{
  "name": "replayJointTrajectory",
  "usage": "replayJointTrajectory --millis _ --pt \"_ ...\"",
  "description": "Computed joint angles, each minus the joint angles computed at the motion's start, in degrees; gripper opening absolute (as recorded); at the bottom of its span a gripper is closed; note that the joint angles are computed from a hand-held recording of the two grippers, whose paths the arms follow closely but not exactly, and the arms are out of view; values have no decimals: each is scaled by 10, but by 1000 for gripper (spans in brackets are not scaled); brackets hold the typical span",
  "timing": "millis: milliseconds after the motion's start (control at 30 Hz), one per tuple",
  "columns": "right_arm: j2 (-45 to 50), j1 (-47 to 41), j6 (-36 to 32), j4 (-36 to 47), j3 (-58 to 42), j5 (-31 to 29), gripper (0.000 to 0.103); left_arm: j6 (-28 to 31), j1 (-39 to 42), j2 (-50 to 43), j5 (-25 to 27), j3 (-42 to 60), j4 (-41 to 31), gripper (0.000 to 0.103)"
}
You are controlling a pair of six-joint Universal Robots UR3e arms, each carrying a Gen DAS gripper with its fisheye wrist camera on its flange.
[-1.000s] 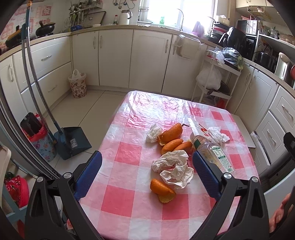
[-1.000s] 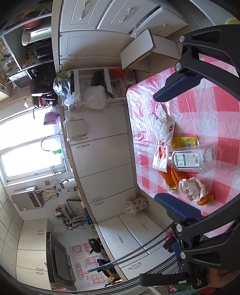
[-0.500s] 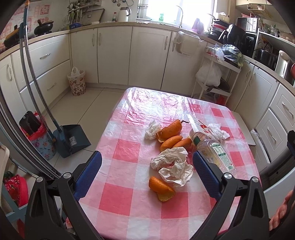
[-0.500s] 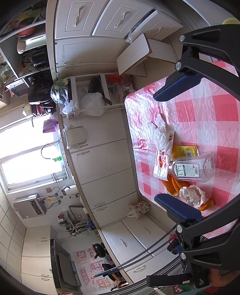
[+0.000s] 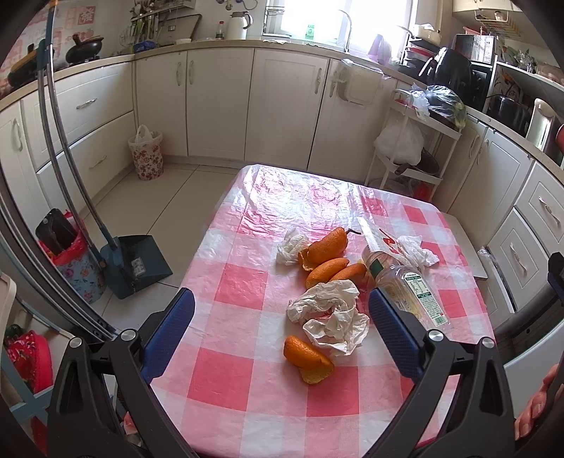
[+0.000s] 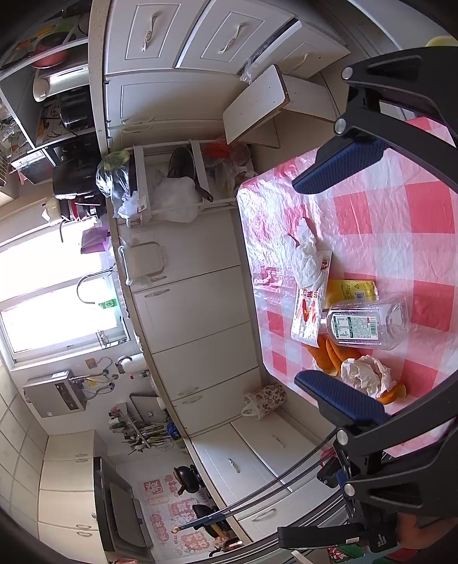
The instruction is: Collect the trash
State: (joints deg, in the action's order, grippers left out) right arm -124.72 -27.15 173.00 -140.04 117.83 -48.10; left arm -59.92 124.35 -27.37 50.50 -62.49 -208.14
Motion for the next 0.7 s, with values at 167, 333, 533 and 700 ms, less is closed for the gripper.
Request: replayJointTrajectory --millis 167,333,533,700 --pt "6 7 -4 2 -5 -7 96 1 0 0 0 0 1 95" --pt "14 21 -4 -2 -10 -21 96 1 0 -1 0 0 1 95" --pt "22 35 -3 -5 -17 -35 96 -5 -1 2 -1 -10 10 95" --pt "33 54 -3 -12 -22 -53 96 -6 -3 4 -3 -18 17 95"
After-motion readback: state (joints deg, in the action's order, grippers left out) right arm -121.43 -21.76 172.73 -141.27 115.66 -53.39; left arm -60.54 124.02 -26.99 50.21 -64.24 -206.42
